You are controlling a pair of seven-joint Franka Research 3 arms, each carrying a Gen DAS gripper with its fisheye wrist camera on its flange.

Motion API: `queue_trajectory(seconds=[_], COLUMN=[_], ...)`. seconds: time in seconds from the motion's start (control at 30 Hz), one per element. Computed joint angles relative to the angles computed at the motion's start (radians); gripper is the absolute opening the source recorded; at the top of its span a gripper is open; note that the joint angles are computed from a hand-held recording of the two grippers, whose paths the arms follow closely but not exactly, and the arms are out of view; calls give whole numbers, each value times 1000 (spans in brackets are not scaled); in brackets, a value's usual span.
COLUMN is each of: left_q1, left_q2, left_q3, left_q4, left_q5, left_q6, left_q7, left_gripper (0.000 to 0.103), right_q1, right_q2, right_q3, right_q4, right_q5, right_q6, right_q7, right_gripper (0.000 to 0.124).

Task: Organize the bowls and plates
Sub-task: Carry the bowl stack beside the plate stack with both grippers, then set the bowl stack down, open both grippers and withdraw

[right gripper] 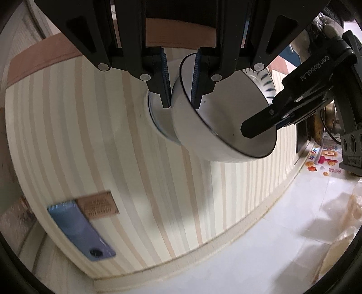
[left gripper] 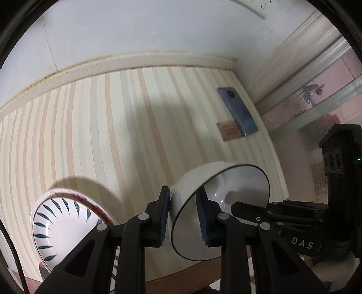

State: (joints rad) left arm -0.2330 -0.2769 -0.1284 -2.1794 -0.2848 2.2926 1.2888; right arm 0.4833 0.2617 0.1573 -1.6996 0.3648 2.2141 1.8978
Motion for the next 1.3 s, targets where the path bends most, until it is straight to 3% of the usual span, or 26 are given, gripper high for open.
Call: queue_trajectory(seconds=[0.7,0.97,1.0,1.03,1.07,1.13,1.27,1.3], left_q1=[-6,-7,-9,-11,-13,-24,-41,-43], left_q2=[24,-59,-73,-89,-104,-136,-191,-205], left_q3=[-20,-23,-23,-23,-24,-14,2,8], left_q4=[-26,-37,-31,-27,-26,-23,-21,-22], left_q5=[32,76,88,100,110,112,113,109], left_q6=[-47,-42,-53,-56,-55,-61,-79,-84], left_q7=[-14,-34,-35,-35,-38,-23,0,2], left_gripper=[21,22,22,22,22,29,49,63], right_q1=[-7,-14,-10,-5,0,10,16,16], right_q2=[-6,-60,-77,-95,-111,-158,-235,-257], right_q3=[-3,-5,-5,-4,-4,-3,6,9], right_q4=[-42,-66,-70,-74,-76,-95,-124,-136], right_q5=[9,20,7,-11,-34,-76,-140,-155], right_q6=[-22,7,11,12,14,36,69,82], right_q7=[15,32,41,49,61,96,161,176], right_gripper=[20,23,26,37,57,85,93,93])
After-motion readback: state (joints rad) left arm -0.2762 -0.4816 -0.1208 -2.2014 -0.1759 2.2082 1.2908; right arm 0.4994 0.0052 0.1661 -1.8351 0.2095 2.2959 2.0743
